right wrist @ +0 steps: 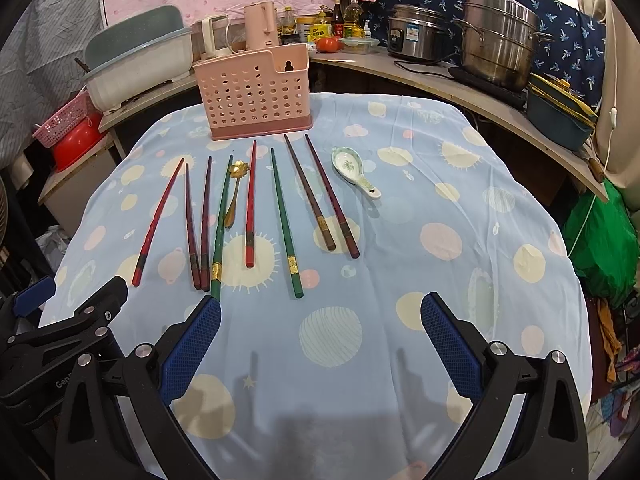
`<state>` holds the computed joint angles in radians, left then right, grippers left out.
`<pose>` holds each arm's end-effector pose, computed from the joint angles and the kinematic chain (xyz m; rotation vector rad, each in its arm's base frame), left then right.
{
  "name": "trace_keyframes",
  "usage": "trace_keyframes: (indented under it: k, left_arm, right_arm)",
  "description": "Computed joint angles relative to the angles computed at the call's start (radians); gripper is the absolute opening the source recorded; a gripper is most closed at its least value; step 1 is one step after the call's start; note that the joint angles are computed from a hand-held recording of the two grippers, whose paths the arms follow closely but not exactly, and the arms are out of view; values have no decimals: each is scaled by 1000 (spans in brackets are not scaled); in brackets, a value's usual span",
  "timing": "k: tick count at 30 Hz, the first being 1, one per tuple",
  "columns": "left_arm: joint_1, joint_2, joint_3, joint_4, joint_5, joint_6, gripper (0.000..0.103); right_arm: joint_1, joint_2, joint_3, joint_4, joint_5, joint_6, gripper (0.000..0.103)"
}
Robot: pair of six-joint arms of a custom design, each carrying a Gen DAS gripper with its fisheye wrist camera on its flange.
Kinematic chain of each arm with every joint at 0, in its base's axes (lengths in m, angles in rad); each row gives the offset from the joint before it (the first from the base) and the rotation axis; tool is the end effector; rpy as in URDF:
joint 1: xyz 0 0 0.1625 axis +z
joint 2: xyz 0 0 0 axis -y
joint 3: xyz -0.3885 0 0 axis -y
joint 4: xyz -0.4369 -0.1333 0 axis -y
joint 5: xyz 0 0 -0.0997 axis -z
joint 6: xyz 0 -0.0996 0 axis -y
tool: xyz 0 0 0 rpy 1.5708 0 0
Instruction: Organize utensils
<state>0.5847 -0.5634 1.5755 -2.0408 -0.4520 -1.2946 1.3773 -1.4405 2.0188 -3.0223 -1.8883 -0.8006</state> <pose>-0.3965 -0.5297 -0.0892 0.0374 2.0777 -0.9275 -0.0060 -0.5622 0.3245 0.5340 -2.2912 0.7832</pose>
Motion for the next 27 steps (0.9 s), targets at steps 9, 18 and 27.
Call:
trace_keyframes:
  k: [9, 18, 27]
  left_arm:
    - [2, -2, 2, -3, -7, 3, 96]
    - [4, -6, 6, -12, -13, 10, 96]
    - [5, -7, 8, -11, -13, 10, 96]
  right_arm:
    - [-4, -1, 8, -13, 0, 1, 96]
    - [-2, -1, 6, -12, -1, -1, 96]
    - [-2, -1, 7, -12, 0, -3, 96]
